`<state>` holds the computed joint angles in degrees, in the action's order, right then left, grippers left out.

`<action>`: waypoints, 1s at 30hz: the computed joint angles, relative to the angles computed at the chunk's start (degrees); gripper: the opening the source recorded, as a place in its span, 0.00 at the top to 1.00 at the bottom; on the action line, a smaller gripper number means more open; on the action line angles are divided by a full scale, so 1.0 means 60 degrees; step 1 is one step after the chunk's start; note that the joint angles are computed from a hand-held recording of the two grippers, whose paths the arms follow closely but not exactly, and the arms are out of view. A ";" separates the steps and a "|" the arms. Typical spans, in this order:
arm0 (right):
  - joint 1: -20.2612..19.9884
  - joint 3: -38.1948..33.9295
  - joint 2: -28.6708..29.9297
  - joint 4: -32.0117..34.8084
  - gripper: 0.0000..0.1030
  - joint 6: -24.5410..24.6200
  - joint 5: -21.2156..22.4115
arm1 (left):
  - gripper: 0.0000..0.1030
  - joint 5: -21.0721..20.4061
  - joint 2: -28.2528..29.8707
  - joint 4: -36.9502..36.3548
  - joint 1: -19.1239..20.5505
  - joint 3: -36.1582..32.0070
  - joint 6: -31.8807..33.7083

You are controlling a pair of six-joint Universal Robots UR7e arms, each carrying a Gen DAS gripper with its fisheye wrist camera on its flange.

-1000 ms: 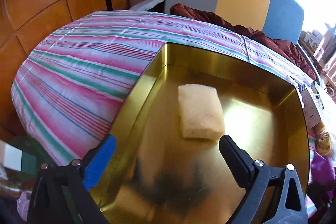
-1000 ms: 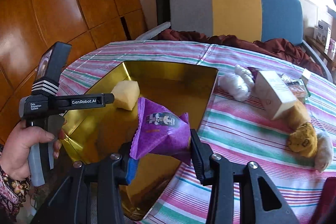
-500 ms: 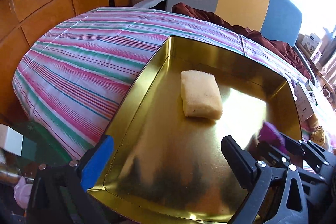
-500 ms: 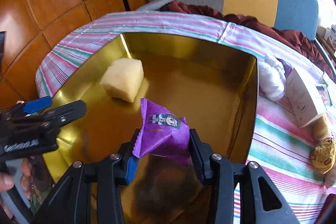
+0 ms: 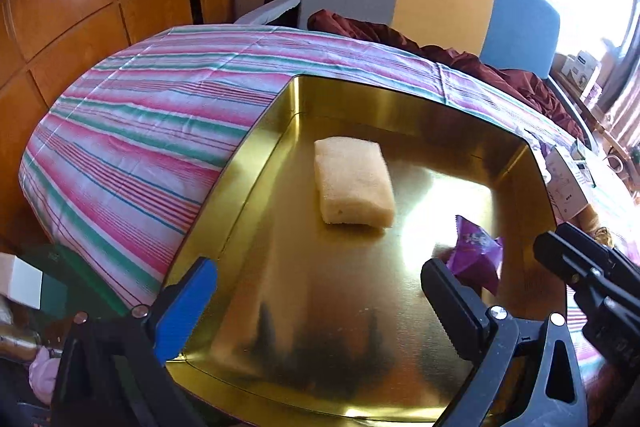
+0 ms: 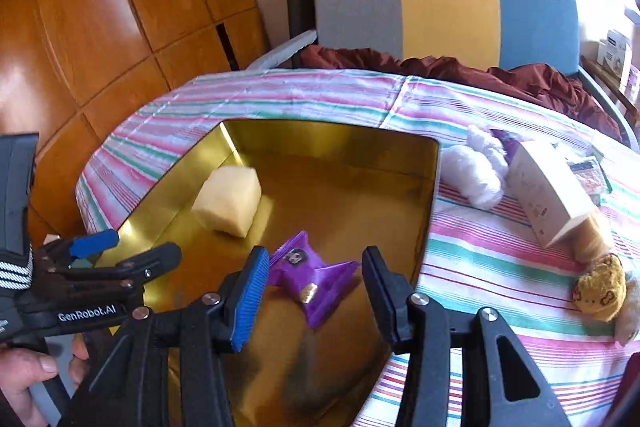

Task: Organize objects
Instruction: 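Grasp the white knit mitten with the right tool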

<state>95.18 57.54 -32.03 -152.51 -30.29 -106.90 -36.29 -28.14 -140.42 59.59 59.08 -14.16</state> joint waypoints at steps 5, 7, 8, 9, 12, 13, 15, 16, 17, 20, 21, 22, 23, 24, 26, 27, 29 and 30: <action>-0.0050 0.0149 -0.0209 -0.0227 0.53 0.0082 -0.0077 | 0.01 -0.0079 0.0114 -0.0057 -0.0125 -0.0081 0.0224; -0.0081 0.0301 -0.0321 -0.0430 0.53 0.0133 -0.0156 | 0.01 -0.0139 0.0145 -0.0115 -0.0169 -0.0096 0.0278; -0.0113 0.0390 -0.0396 -0.0490 0.53 0.0181 -0.0159 | 0.01 -0.0167 0.0177 -0.0118 -0.0187 -0.0135 0.0300; -0.0157 0.0430 -0.0461 -0.0477 0.53 0.0246 -0.0153 | 0.01 -0.0222 0.0199 -0.0131 -0.0205 -0.0161 0.0358; -0.0277 0.0679 -0.0709 -0.0518 0.53 0.0358 -0.0253 | 0.00 -0.0333 0.0330 -0.0100 -0.0287 -0.0300 0.0736; -0.0322 0.0804 -0.0816 -0.0568 0.53 0.0314 -0.0323 | 0.00 -0.0341 0.0386 -0.0085 -0.0321 -0.0355 0.0885; -0.0413 0.1060 -0.1033 -0.0747 0.53 0.0156 -0.0532 | 0.00 -0.0379 0.0482 -0.0059 -0.0388 -0.0441 0.1090; -0.0470 0.1193 -0.1167 -0.0845 0.53 0.0064 -0.0645 | 0.00 -0.0441 0.0521 -0.0047 -0.0410 -0.0486 0.1163; -0.0535 0.1299 -0.1299 -0.0963 0.53 -0.0032 -0.0769 | 0.00 -0.0527 0.0557 -0.0016 -0.0434 -0.0532 0.1214; -0.0710 0.1328 -0.1519 -0.1521 0.53 -0.0136 -0.1306 | 0.00 -0.0794 0.0695 -0.0006 -0.0531 -0.0675 0.1454; -0.0794 0.1250 -0.1592 -0.1584 0.53 -0.0072 -0.1383 | 0.00 -0.0844 0.0759 -0.0012 -0.0574 -0.0731 0.1571; -0.0888 0.1109 -0.1650 -0.1631 0.51 0.0031 -0.1518 | 0.00 -0.0888 0.0789 -0.0036 -0.0612 -0.0728 0.1660; -0.0957 0.0936 -0.1652 -0.1717 0.48 0.0119 -0.1744 | 0.00 -0.0957 0.0847 -0.0014 -0.0645 -0.0787 0.1738; -0.1031 0.0711 -0.1628 -0.1785 0.46 0.0228 -0.2015 | 0.00 -0.1035 0.0903 0.0001 -0.0685 -0.0837 0.1802; -0.1214 0.0127 -0.1546 -0.1505 0.42 0.0534 -0.2453 | 0.00 -0.1183 0.1005 0.0059 -0.0760 -0.0933 0.1891; -0.1318 -0.0199 -0.1492 -0.1162 0.42 0.0703 -0.2599 | 0.00 -0.1275 0.1060 0.0099 -0.0797 -0.0989 0.1938; -0.1535 -0.0894 -0.1339 -0.0272 0.42 0.1077 -0.2807 | 0.00 -0.1455 0.1165 0.0170 -0.0866 -0.1089 0.2060; -0.1622 -0.1117 -0.1299 0.0082 0.42 0.1172 -0.2789 | 0.00 -0.1551 0.1231 0.0223 -0.0904 -0.1161 0.2129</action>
<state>85.45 50.84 -39.82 -152.01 -23.26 -123.63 -45.60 -20.75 -139.08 54.17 52.11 -1.39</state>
